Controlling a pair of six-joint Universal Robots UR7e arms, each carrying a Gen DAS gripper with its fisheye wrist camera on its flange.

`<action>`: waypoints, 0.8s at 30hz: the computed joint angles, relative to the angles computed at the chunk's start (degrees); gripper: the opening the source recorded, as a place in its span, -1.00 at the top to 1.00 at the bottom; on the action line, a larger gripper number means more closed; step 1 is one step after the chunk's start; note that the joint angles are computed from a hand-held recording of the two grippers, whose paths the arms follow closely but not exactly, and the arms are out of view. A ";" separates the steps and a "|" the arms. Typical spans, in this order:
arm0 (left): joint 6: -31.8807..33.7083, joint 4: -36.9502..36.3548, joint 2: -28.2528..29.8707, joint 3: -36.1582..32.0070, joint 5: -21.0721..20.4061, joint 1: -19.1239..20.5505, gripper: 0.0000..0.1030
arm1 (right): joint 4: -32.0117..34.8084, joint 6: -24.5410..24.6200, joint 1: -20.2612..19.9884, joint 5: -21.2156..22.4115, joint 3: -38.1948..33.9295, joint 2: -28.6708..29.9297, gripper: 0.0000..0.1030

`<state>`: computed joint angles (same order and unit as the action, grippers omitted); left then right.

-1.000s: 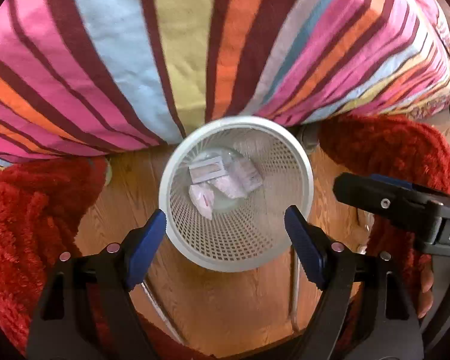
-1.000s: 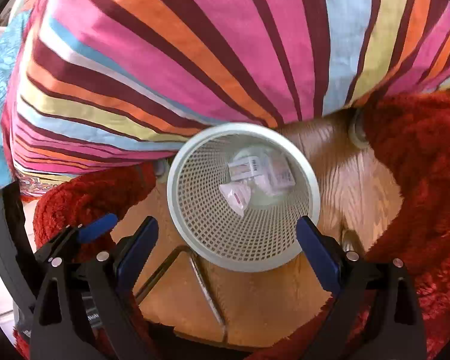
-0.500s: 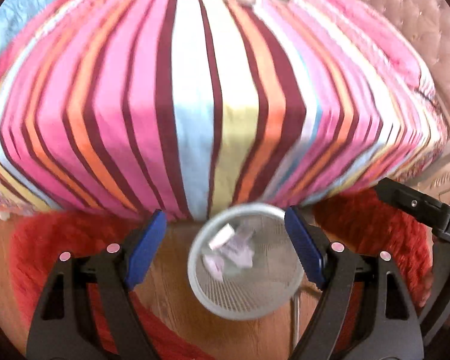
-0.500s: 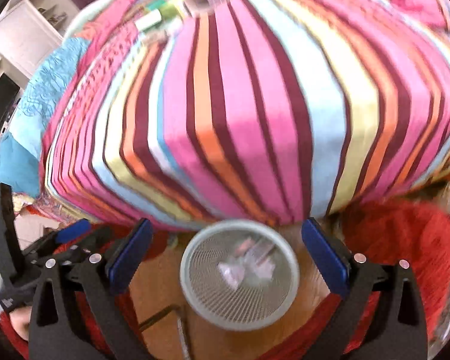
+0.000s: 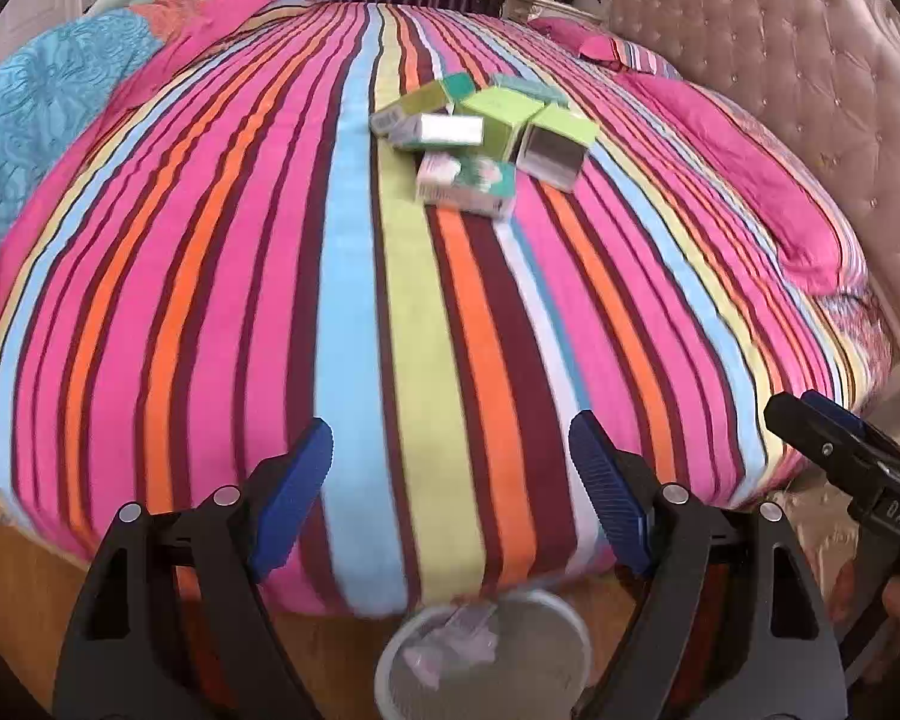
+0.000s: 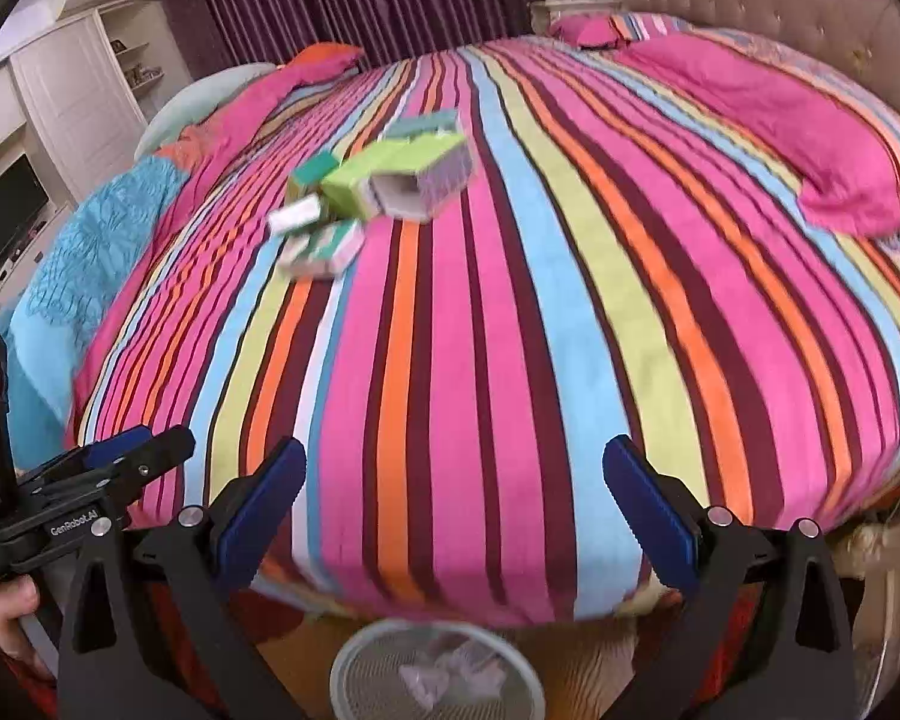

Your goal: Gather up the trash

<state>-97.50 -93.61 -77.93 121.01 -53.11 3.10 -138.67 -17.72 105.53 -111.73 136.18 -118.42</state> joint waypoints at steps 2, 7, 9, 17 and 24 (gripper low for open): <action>1.32 -1.58 0.39 -0.19 1.47 1.87 -0.54 | -3.85 -0.65 0.49 -0.54 -0.29 2.62 -0.85; 6.28 -4.68 2.22 -1.35 4.90 6.66 -0.54 | -10.50 -0.56 0.80 -0.39 -1.96 8.66 -0.85; 8.55 -6.00 2.67 -1.72 5.96 8.34 -0.54 | -12.63 -0.39 1.08 -0.45 -3.03 11.32 -0.85; 15.99 -13.02 4.69 -2.55 10.24 13.97 -0.54 | -19.52 -0.16 2.84 -1.01 -6.51 21.19 -0.85; 23.11 -22.37 6.59 -2.17 11.43 17.39 -0.54 | -21.55 0.26 2.99 -0.56 -9.23 26.76 -0.84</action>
